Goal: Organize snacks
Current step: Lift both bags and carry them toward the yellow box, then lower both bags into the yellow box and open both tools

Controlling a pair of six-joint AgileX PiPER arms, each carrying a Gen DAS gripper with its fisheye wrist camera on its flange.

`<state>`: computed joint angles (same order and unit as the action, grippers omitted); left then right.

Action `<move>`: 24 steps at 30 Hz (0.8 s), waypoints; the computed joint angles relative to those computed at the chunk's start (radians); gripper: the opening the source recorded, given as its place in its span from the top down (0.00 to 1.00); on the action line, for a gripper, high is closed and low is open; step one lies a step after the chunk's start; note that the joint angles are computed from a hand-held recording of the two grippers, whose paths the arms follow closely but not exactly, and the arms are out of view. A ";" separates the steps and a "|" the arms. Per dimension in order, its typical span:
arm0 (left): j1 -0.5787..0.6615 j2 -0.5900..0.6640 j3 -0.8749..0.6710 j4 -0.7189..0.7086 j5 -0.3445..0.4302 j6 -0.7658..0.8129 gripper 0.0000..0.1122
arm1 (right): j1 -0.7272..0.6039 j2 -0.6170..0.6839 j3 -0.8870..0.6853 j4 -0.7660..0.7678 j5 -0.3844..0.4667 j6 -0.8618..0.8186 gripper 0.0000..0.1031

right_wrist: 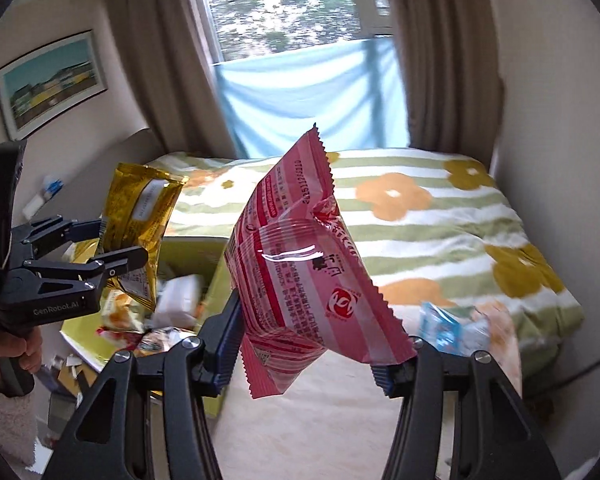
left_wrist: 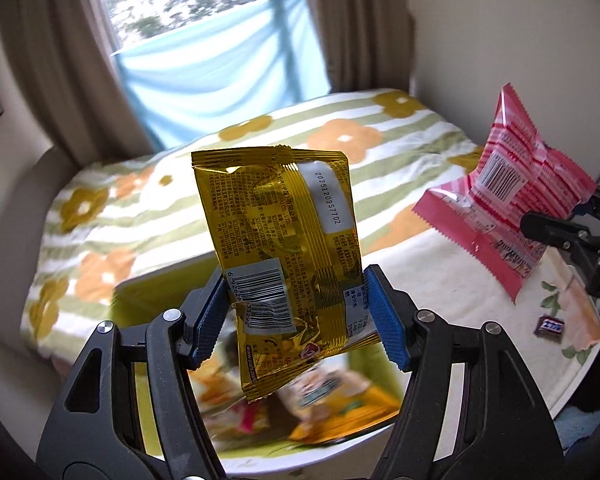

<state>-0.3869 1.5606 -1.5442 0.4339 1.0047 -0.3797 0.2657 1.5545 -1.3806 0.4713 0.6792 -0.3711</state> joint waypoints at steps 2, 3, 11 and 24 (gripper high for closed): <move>0.062 -0.044 0.057 -0.003 -0.011 0.007 0.44 | 0.050 0.034 -0.042 -0.009 -0.003 0.012 0.51; 0.102 -0.064 0.085 -0.009 -0.016 0.015 0.44 | 0.071 0.052 -0.061 -0.012 -0.004 0.015 0.51; 0.409 -0.105 0.207 -0.164 -0.106 0.210 0.44 | 0.261 0.243 -0.292 -0.126 0.034 0.167 0.51; 0.594 -0.095 0.360 -0.295 -0.270 0.394 0.08 | 0.371 0.527 -0.624 -0.223 0.159 0.338 0.51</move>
